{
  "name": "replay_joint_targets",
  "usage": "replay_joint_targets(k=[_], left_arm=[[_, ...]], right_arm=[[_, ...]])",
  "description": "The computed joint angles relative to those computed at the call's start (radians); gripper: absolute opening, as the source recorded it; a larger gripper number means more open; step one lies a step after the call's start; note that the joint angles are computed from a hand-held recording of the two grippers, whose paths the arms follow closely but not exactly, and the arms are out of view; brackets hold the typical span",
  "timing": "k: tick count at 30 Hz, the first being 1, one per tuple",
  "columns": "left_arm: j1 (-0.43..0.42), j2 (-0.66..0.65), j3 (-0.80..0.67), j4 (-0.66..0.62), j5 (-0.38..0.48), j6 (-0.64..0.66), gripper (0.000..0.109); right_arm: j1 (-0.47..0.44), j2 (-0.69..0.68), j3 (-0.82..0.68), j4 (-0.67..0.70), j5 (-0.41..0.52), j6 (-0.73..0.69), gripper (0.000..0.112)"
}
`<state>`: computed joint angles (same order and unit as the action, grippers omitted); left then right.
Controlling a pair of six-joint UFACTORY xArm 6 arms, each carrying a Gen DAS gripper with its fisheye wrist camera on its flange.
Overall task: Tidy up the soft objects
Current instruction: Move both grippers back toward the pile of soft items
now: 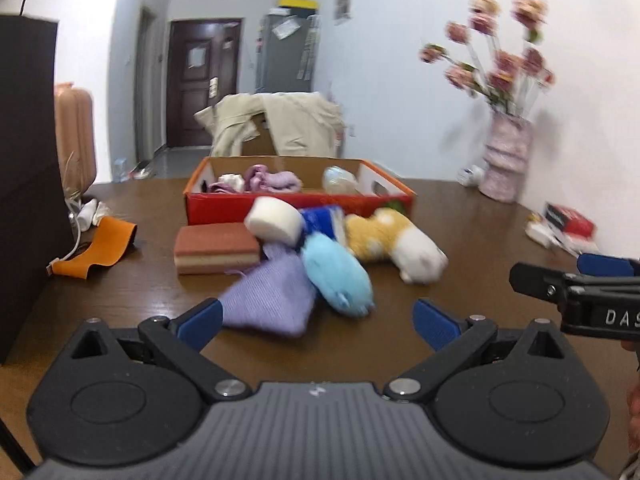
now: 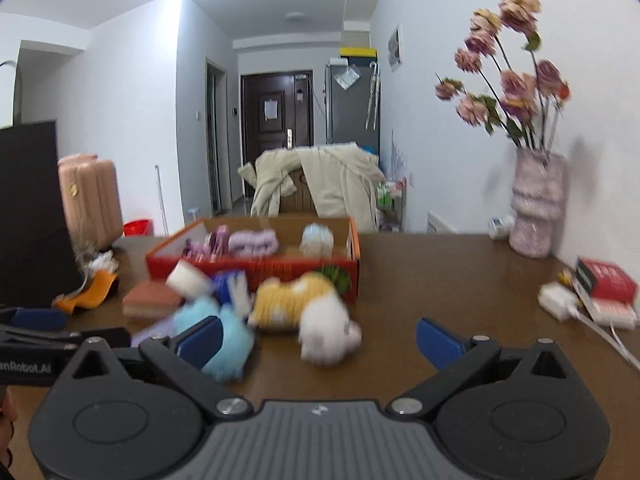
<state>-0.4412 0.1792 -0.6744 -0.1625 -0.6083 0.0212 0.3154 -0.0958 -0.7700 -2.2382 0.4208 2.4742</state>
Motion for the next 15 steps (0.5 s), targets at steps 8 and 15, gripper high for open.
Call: replay_joint_targets(k=[8, 15], left_arm=[[-0.056, -0.047, 0.155, -0.101, -0.123, 0.063, 0.103], [-0.027, -0.054, 0.16, -0.114, -0.148, 0.051, 0.103]], right_arm=[[0.171, -0.127, 0.226, 0.153, 0.172, 0.009, 0.103], [0.188, -0.084, 0.202, 0.144, 0.163, 0.026, 0.103]])
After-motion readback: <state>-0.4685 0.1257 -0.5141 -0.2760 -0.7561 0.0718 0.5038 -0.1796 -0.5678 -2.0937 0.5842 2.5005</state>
